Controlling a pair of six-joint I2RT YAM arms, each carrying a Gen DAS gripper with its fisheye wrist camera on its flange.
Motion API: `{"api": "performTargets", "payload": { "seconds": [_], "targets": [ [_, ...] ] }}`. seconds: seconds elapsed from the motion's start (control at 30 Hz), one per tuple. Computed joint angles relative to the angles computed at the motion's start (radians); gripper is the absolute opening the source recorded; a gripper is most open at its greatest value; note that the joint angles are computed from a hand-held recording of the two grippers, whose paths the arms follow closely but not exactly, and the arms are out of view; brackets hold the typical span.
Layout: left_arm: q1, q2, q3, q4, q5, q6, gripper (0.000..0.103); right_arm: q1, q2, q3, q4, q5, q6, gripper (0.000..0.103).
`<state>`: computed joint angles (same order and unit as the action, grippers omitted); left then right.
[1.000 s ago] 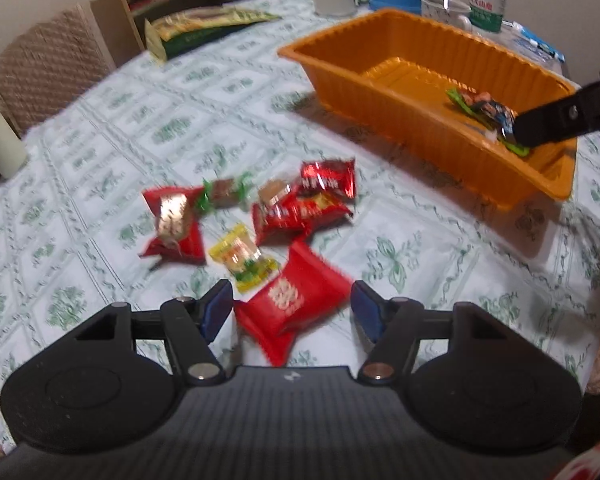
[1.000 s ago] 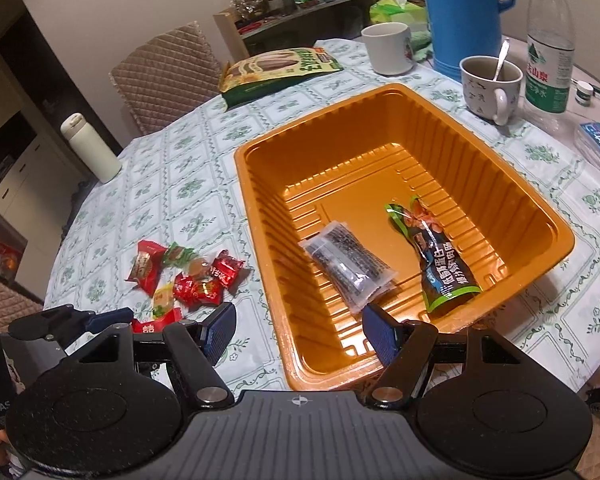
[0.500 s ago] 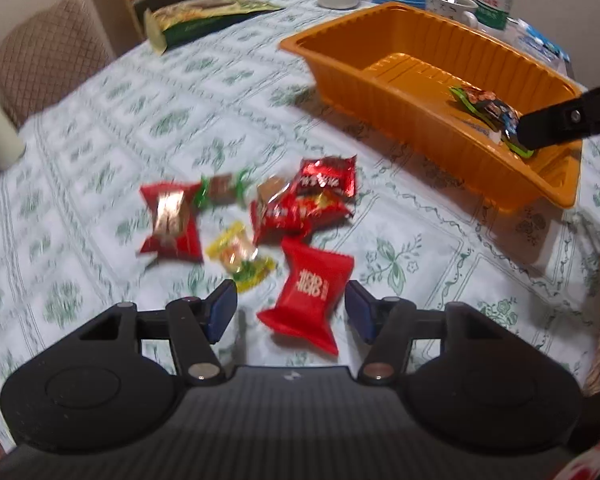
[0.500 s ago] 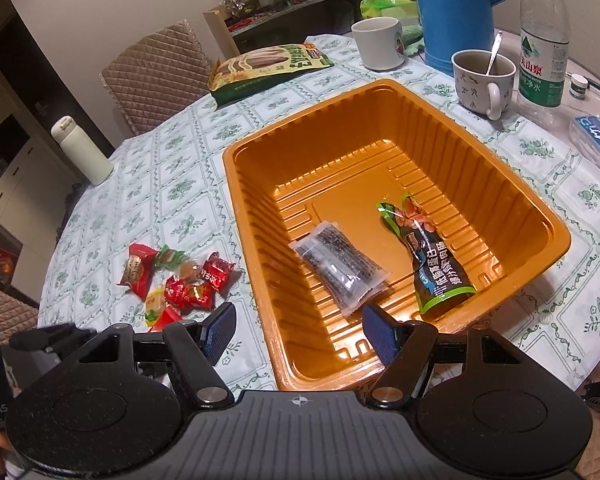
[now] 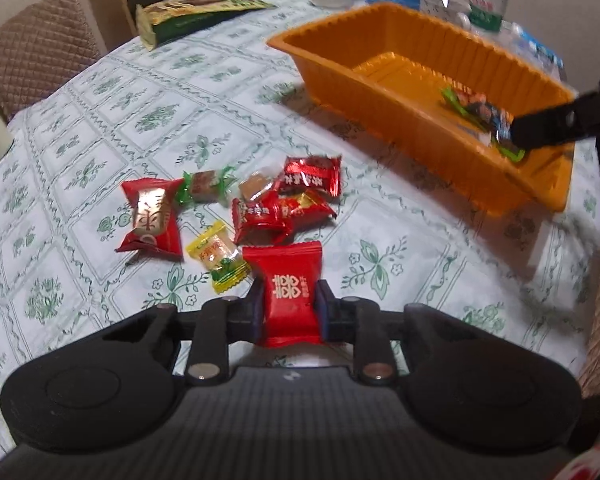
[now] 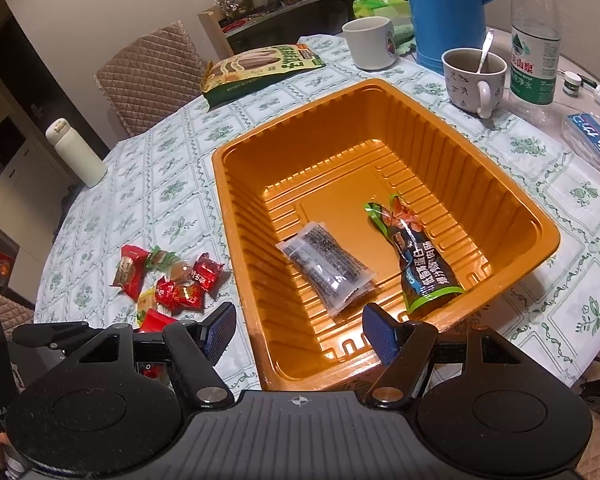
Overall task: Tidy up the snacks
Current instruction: 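Grasp a small red candy with the right gripper while the left gripper holds the square red candy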
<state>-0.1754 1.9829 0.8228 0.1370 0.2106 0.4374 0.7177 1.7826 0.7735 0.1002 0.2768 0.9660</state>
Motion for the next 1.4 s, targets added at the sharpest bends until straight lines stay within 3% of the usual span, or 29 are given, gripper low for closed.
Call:
{"api": "performTargets", "payload": {
  "seconds": [0.13,0.37,0.6,0.67,0.8,0.93,1.13,1.4],
  "targets": [
    [0.045,-0.059,-0.039,0.006,0.042,-0.061,0.023,0.005,0.01,0.007,0.036,0.0,-0.044,0.07],
    [0.122,-0.167,-0.112,0.047,-0.003,-0.121,0.023,0.021,0.049,0.05,0.154,-0.003,-0.232,0.07],
    [0.234,-0.205,-0.098,0.02,-0.016,-0.194,0.023,0.015,0.182,0.185,0.213,-0.102,-0.419,0.069],
    [0.255,-0.207,-0.095,0.018,-0.023,-0.204,0.023,0.01,0.227,0.229,0.205,-0.141,-0.468,0.068],
    [0.288,-0.209,-0.092,0.012,-0.03,-0.217,0.023,-0.007,0.329,0.346,0.147,-0.229,-0.559,0.054],
    [0.305,-0.196,-0.082,0.003,-0.041,-0.237,0.023,-0.014,0.422,0.453,0.099,-0.261,-0.642,0.049],
    [0.335,-0.168,-0.049,-0.036,-0.032,-0.272,0.023,-0.01,0.548,0.626,0.009,-0.27,-0.797,0.033],
    [0.348,-0.145,-0.031,-0.042,-0.045,-0.287,0.023,0.018,0.658,0.759,-0.054,-0.201,-0.986,0.032]
  ]
}}
